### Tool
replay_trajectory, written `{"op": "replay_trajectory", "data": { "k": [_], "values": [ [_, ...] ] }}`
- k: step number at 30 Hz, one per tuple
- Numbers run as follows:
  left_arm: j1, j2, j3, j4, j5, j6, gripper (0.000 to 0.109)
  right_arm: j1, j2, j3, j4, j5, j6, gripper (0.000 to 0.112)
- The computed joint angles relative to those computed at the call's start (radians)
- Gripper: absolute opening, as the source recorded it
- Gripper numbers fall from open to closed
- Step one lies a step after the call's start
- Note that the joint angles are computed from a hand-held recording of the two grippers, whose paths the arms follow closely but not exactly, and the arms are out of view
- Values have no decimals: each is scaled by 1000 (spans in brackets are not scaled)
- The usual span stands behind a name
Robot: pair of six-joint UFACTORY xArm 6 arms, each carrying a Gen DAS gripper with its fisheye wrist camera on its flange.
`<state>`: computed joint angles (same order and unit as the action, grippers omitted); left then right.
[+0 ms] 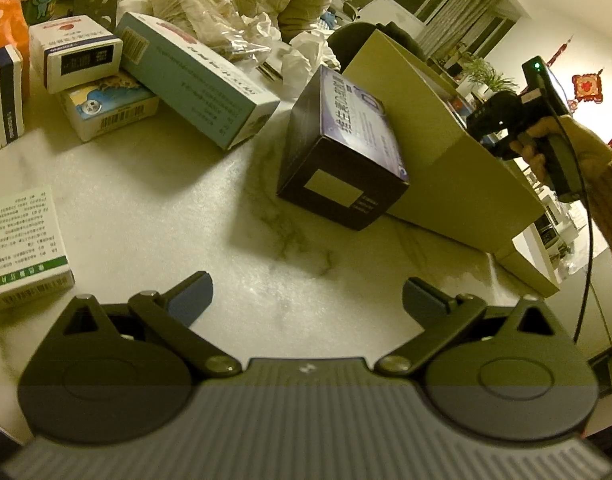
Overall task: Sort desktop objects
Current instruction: 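Withdraw the open right tool up out of the beige box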
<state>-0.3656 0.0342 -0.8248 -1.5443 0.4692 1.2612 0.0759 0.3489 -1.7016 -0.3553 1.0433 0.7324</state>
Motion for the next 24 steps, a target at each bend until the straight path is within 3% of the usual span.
{"op": "replay_trajectory", "data": {
  "k": [11, 17, 19, 21, 24],
  "values": [
    [8, -6, 5, 19, -4, -37, 103, -34, -53, 113, -53, -186, 245, 28],
    [6, -15, 11, 27, -26, -62, 103, -31, -124, 196, -99, -258, 279, 53],
    [4, -22, 14, 25, -37, -62, 103, -30, -161, 240, -108, -302, 293, 69],
    [3, -31, 19, 22, -47, -55, 103, -28, -201, 293, -119, -353, 311, 77],
    [-1, -44, 29, 15, -66, -49, 103, -27, -264, 379, -111, -432, 307, 78]
  ]
}}
